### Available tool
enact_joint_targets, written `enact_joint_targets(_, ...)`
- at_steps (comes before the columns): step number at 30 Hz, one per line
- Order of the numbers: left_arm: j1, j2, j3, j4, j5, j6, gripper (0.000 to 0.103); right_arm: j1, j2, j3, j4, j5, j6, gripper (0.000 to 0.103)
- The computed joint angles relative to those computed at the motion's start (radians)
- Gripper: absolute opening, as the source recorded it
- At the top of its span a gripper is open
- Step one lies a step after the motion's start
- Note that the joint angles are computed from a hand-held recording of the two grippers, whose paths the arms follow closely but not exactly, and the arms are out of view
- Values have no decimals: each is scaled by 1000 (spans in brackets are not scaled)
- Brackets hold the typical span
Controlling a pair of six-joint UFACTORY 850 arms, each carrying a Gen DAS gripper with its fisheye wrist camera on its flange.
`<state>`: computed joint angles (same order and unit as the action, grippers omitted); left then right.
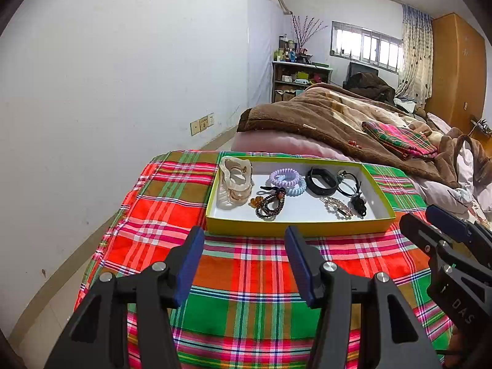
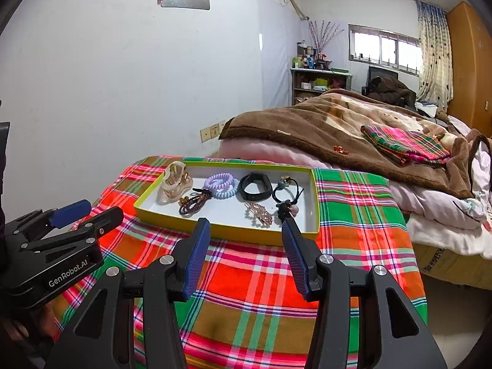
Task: Organize jewelry
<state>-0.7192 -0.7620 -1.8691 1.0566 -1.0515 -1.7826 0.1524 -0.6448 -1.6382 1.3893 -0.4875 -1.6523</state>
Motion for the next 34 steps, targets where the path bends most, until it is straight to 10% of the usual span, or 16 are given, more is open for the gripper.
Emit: enact_joint_targets(34, 0, 1, 1, -17, 2, 7, 57, 0, -4, 2, 13, 0, -13, 49)
